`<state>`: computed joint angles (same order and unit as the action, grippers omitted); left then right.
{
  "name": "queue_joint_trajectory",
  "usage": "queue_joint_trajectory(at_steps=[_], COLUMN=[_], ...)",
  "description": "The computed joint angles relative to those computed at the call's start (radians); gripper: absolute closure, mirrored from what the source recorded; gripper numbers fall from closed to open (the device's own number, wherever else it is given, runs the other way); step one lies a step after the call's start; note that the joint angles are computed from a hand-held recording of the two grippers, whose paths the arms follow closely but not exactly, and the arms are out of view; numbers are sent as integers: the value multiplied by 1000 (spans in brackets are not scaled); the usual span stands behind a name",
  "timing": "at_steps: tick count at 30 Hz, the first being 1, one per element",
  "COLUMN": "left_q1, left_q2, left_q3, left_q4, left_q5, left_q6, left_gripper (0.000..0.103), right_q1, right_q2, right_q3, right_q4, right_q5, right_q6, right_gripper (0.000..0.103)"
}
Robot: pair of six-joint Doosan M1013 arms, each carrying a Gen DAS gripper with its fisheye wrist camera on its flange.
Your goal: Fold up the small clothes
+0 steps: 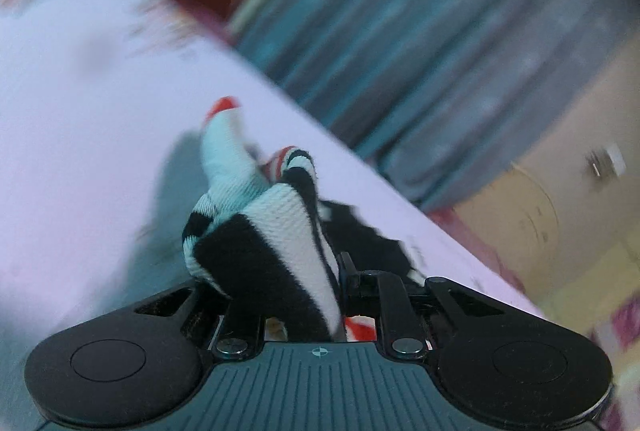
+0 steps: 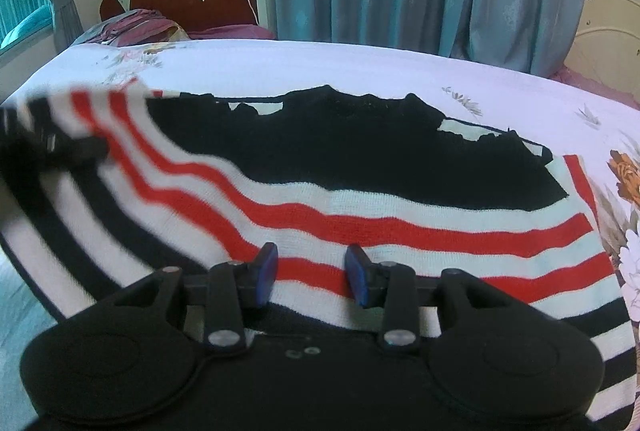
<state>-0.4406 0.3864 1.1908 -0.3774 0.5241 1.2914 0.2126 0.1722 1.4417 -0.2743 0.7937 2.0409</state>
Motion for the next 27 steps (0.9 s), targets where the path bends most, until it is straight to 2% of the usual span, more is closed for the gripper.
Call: queue_joint_trajectory(at_steps=[4,8,14,15,17,18,19,21,26,27], left_q1=[-32,-79,-152,-163,-179,-178,-172,-170,-146,-142], left_q2=[38,87,142,139,109,104,98,79,23,14], left_q3=[-108,-203,-256,-246,-188,-181,-178,-162,-111,-101], left_q4=[-87,-153,-96,-63,-18,-30,-63,-102,-164,-168], left_q5=[66,167,356,360,309,307,317,323,326,309], left_q6=[254,454,543,552,602,614,634,660,719,703], left_gripper=[86,86,85,83,74,57,35,19,19,19], right_q1=[-30,-73,-151,-162,-184,-193,-202,-220,-260,-263], right_q2=[-28,-96,-184,-198,-226,-239,-249,-262,-254,-248], right_q3=[16,73,161,175,203,212,220,229,213,207], right_q4=[76,-2,-104,-105,-97,-89,-75,-32,168,210], right_q5=[-32,-60,19,29,20,10,-8,-59,-149,-153], right_q6=[25,176,364,384,410,420,428,426,286,251], right_gripper=[69,67,65,65,65,64,63,59,53,48])
